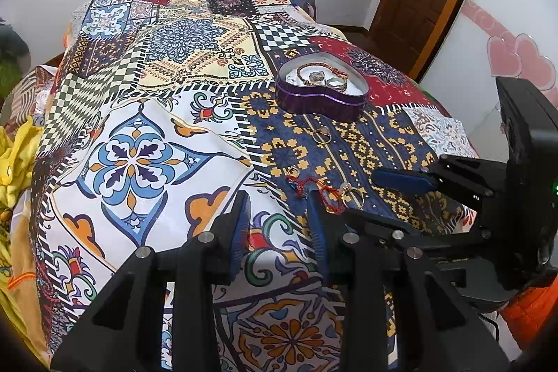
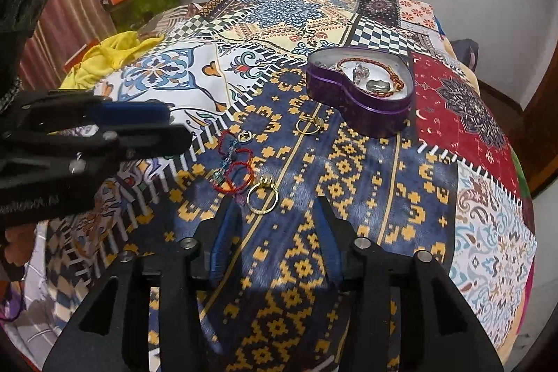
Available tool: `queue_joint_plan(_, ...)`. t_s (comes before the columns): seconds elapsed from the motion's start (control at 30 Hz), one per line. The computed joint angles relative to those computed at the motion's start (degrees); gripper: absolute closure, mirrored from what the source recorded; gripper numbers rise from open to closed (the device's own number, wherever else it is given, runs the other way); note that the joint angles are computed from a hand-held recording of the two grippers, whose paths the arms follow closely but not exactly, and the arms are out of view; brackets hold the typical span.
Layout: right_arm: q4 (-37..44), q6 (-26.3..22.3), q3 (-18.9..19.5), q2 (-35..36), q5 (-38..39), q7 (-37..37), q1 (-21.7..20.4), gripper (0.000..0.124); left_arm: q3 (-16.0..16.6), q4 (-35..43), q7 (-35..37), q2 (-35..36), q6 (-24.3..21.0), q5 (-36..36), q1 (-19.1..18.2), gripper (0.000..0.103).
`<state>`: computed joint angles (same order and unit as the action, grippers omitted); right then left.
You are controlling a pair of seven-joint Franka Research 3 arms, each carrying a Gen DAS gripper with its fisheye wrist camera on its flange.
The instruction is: Organize jewelry
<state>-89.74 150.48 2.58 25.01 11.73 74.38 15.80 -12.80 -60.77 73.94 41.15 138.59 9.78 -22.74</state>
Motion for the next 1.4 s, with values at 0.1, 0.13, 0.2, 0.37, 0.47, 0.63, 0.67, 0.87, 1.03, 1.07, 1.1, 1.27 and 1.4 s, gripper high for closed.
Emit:
queue_joint_plan(0.1, 0.7, 1.7, -0.4, 1.1, -1.0, 0.3, 0.6, 0.081, -0.2, 0.3, 0.0, 0.2, 0.1, -0.5, 0.2, 0.07)
queue_joint_plan(0.13, 0.8, 2.1, -0.5, 1.3, -1.2, 0.3, 0.8, 0.081, -0.5, 0.3, 0.0, 0.2, 0.1, -0.9, 0.4, 0.07)
queue_joint_plan(0.2, 0.8, 2.2, -0.7, 1.4, -2.0, 0.0, 1.0, 0.084, -1.0, 0.3, 0.5, 0.3, 0.2, -1.8, 0.9, 0.07)
queue_joint_plan(0.37, -1.2, 3.6, 0.7, 0.2, -0.1, -2.8, 0.0, 0.107, -1.7, 1.3, 1.6, 0.9, -0.2, -3.2, 0.7, 0.07)
queue_joint_plan(0.47, -2.6, 5.8, -0.4, -0.4, -0.3, -0.8, 0.8, 0.107, -0.9, 1.7, 1.7, 1.1, -0.4, -2.0, -0.5, 0.07)
queue_joint_plan(0.63, -6.3, 8.6, -0.4, -2.8, 1.4, 0.5, -0.5, 0.107, -0.4, 6.0, 3.2, 3.8, -3.7, -0.8, -2.4, 0.07)
queue_joint_plan(0.67, -6.6, 8.7, -0.4, -3.2, 1.6, 0.7, -0.7, 0.107, 0.5, 7.0, 2.1, 4.4, -4.5, -0.1, -3.1, 0.073)
queue_joint_plan(0.87, -8.3, 9.3, -1.8, -4.8, 0.6, 3.0, -0.8, 0.107, 2.0, 8.0, -2.7, 6.1, -3.6, 1.9, -4.7, 0.078)
queue_joint_plan(1.03, -9.0, 9.8, -1.0, -5.4, 2.1, 3.7, -2.1, 0.107, 2.3, 12.1, -2.8, 8.6, -5.5, 2.7, -5.5, 0.097)
queue_joint_plan(1.07, -9.2, 9.9, -0.7, -5.6, 2.5, 3.4, -2.4, 0.107, 2.2, 11.7, -2.7, 8.4, -5.3, 2.5, -5.3, 0.097)
queue_joint_plan(1.1, -9.2, 10.0, -0.6, -5.6, 2.8, 3.4, -2.5, 0.107, 2.1, 10.9, -2.7, 7.9, -4.7, 2.4, -5.1, 0.097)
queue_joint_plan(1.27, -9.5, 10.9, -0.3, -6.2, 3.6, 2.9, -2.8, 0.107, 2.2, 5.4, -3.5, 4.3, -1.5, 3.4, -4.5, 0.097)
queue_joint_plan(1.4, -8.9, 11.5, -0.2, -6.1, 4.1, 2.8, -3.0, 0.107, 2.1, 3.1, -4.3, 2.2, 1.1, 3.9, -3.8, 0.097)
